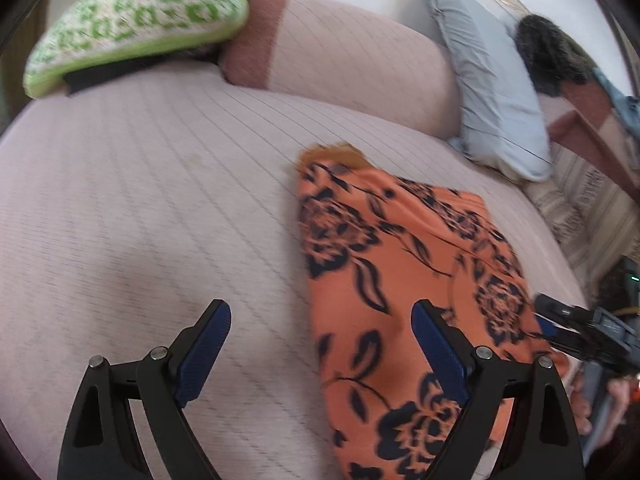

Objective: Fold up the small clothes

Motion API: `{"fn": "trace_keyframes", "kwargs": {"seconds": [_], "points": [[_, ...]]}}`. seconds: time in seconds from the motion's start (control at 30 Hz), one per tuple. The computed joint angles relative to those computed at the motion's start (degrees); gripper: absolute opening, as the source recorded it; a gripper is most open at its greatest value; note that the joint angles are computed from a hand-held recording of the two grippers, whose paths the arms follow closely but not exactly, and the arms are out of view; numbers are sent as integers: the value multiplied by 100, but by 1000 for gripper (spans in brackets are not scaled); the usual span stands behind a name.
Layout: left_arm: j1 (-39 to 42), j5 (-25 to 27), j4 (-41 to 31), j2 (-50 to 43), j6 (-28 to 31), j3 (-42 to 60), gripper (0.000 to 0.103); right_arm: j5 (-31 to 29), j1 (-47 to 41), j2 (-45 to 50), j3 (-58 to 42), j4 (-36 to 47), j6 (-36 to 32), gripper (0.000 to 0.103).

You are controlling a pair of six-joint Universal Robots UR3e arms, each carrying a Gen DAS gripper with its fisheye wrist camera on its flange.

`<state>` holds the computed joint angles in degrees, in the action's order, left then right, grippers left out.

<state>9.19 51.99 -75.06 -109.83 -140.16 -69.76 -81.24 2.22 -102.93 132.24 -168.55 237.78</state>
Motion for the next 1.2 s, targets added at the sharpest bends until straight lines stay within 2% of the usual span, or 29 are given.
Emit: {"fn": "trace_keyframes", "kwargs": {"seconds": [0.17,0.33,0.47,0.57,0.63,0.87,1.0,1.1,1.2], "points": [[-125,-18,-882,-383,255,570,92,418,-278,206,287,-399,-48,68],[-172,-197,-2052,-858,639,1312,92,1158,-673,731,735,-1638,-11,69],[-257,-173,-2241,-1021,662,1473,92,1601,-879,1172,969,-2598,-48,69],[-285,-249,-2319,-1048,755,1488,92,1715,-837,1463,828,-2836,-72,69],[-321,-293,-2514,-1111,876,1596,92,1614,-684,1658,638,-2898,-68,70],[-338,-320,-1892,-802,857,919,91,1094,-180,1959,-29,-2535,29,69],[-241,-468,-1548,-648,819,546,72,565,227,2008,-467,-2054,153,52],[-119,-592,-1534,-535,955,427,55,49,571,1922,-927,-1426,63,47],[-10,-694,-1712,-432,1134,439,49,-352,838,1871,-1317,-957,24,45]]}}
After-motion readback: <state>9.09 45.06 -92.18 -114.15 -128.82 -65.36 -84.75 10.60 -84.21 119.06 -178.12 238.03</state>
